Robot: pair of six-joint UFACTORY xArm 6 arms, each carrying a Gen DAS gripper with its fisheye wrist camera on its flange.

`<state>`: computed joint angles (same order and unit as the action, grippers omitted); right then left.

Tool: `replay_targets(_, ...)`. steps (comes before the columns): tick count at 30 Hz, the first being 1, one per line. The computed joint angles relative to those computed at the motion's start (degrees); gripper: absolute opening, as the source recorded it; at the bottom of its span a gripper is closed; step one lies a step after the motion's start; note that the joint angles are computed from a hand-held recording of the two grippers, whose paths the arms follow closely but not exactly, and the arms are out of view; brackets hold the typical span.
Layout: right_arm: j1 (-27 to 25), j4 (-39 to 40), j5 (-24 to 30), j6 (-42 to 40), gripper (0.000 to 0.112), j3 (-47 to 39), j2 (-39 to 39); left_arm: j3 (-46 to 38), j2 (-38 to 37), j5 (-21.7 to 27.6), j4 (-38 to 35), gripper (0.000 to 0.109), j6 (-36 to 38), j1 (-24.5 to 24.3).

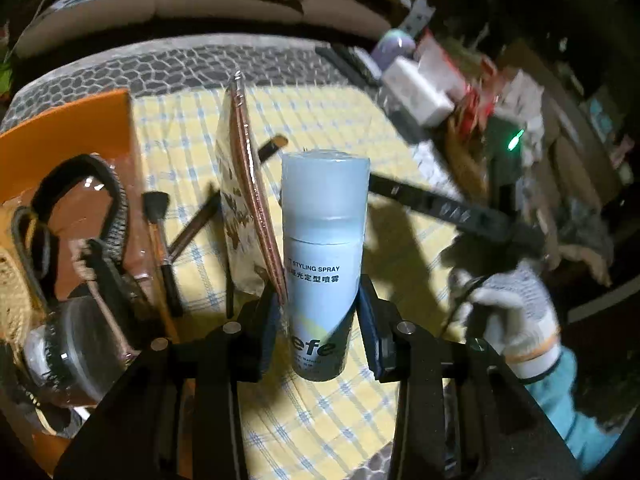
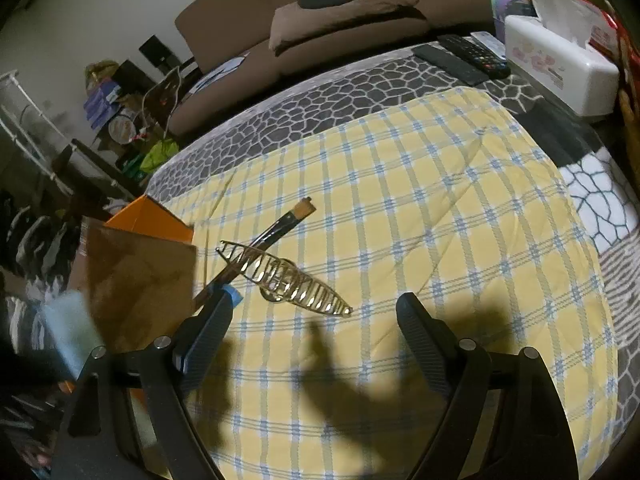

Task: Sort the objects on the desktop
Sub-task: 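Lift the spray can with the left gripper while the right gripper grasps the gold spiral coil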

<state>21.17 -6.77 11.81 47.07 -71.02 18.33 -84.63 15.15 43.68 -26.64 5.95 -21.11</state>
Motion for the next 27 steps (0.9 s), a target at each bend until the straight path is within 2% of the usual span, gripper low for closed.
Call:
replay_targets(9,0.84,-2.25,2.6,-0.17,0.085,-5.56,4.14,4.99,-7.19,-2.85,-4.59,0.034,1.98,2.41)
replay_targets(14,1.66,-7.81,7.14,2.73,0.085,-11.33,8.43,7.74,-11.01,-3.66,-6.88,0.034,4.23,3.88)
replay_targets(20,2.73,-21.56,13.1,12.43,0.085,-18.34,13.17,13.13,-16.0,-7.19,-8.37,0.034,4.98,5.58)
replay_targets(24,2.58,-22.85,13.99,14.22,0.084,-21.18,15.42,18.09,-19.35,-10.2,-11.19,0.034,6.12,6.72)
replay_targets(25,2.64,-23.45,14.69,14.3,0.083,-22.28,16.06,19.31,-20.12,-10.73,-12.42,0.034,6.79,7.04)
replay_targets(26,2.67,-23.83,15.44,13.94,0.077,-23.33,16.68,20.5,-20.88,-11.2,-13.76,0.034,7.61,7.43)
replay_targets(27,2.65,-23.18,16.05,12.82,0.065,-24.34,17.35,21.16,-21.23,-11.51,-14.48,0.034,8.15,7.61)
